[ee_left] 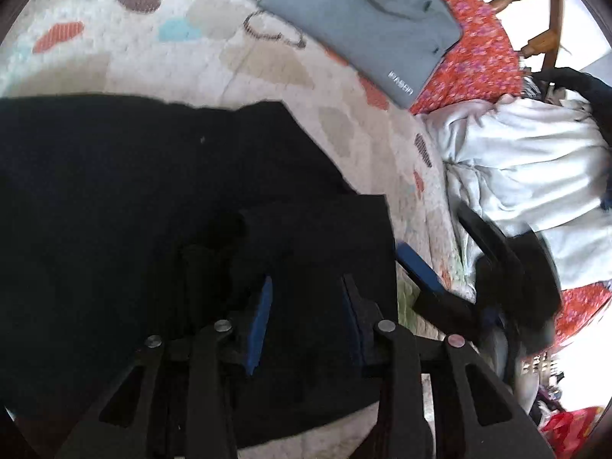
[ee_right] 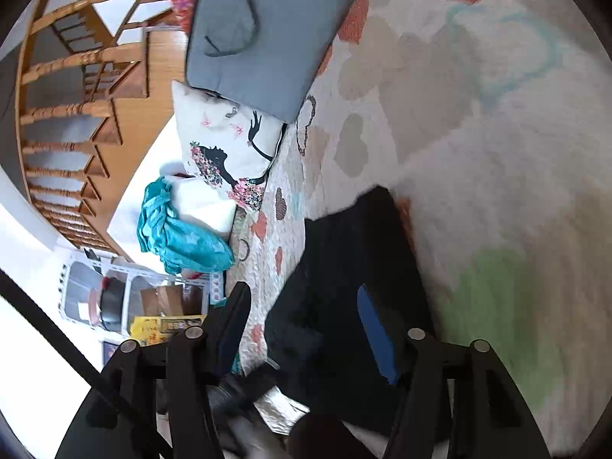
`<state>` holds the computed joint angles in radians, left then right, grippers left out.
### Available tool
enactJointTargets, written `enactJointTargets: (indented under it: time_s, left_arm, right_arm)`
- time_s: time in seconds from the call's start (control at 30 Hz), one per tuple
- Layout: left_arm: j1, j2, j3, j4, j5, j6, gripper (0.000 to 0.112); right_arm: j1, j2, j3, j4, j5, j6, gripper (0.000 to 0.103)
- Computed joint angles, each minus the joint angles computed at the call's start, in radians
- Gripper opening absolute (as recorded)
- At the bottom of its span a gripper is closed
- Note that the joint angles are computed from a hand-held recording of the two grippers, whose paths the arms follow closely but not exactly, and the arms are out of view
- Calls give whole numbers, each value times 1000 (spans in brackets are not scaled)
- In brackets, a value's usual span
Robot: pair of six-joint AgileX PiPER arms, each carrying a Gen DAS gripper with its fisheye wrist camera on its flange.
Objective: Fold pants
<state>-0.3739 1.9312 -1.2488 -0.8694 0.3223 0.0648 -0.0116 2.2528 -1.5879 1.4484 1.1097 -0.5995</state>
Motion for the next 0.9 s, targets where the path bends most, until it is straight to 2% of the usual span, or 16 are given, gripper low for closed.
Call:
enactJointTargets:
  time_s: [0.1,0.13,0.2,0.27,0.33,0.4,0.47,0.53,0.57,0.6,0.63,0.67,0.7,0.77,0.8,0.9]
  left_arm:
    - [0,-5,9,15,3,15,34]
    - [4,-1,3,10,10,23,34]
    - [13,1,-5,-6,24,41,34]
    - [10,8,-29,55,38,-18,34]
    - [-5,-5,-45,173,49,-131,34]
    - [-39,-65,-13,326,24,-267,34]
    - [-71,-133,29,465,-8,-387,34]
    - [-104,-222,93,658,-47,-573,34]
    - [-112,-261,122,721,-59,-639,35]
    - [-119,-296,146,783,-67,-708,36]
    - [-124,-339,173,854,-70,-786,36]
    - [-129,-385,202,940,-68,-876,37]
    - [-130,-427,229,1008,-64,-944,40]
    - [-133,-503,263,1150,-23,-1083,42]
    - [-134,-534,277,1203,-5,-1134,42]
    - [-149,-613,310,1347,43,-1273,43]
  right_arm:
    - [51,142,-280,-204,-60,209,63]
    - [63,180,-360,-252,-51,259,62]
    - [74,170,-401,-317,-52,309,62]
    - [96,32,-301,-448,-153,286,63]
    - [105,-108,-188,-554,-221,255,65]
    - [105,-268,-44,-622,-301,202,69]
    - [138,-456,132,-777,-466,242,78]
    - [201,-649,313,-977,-647,321,97]
    - [224,-745,413,-1037,-747,332,101]
    - [232,-806,483,-1057,-808,330,103]
    - [231,-865,536,-1037,-828,293,103]
    - [224,-891,561,-977,-809,244,103]
    - [202,-880,555,-877,-749,169,103]
    - [146,-810,505,-780,-555,139,103]
    - [133,-798,490,-788,-500,170,102]
    - [123,-856,568,-778,-499,176,102]
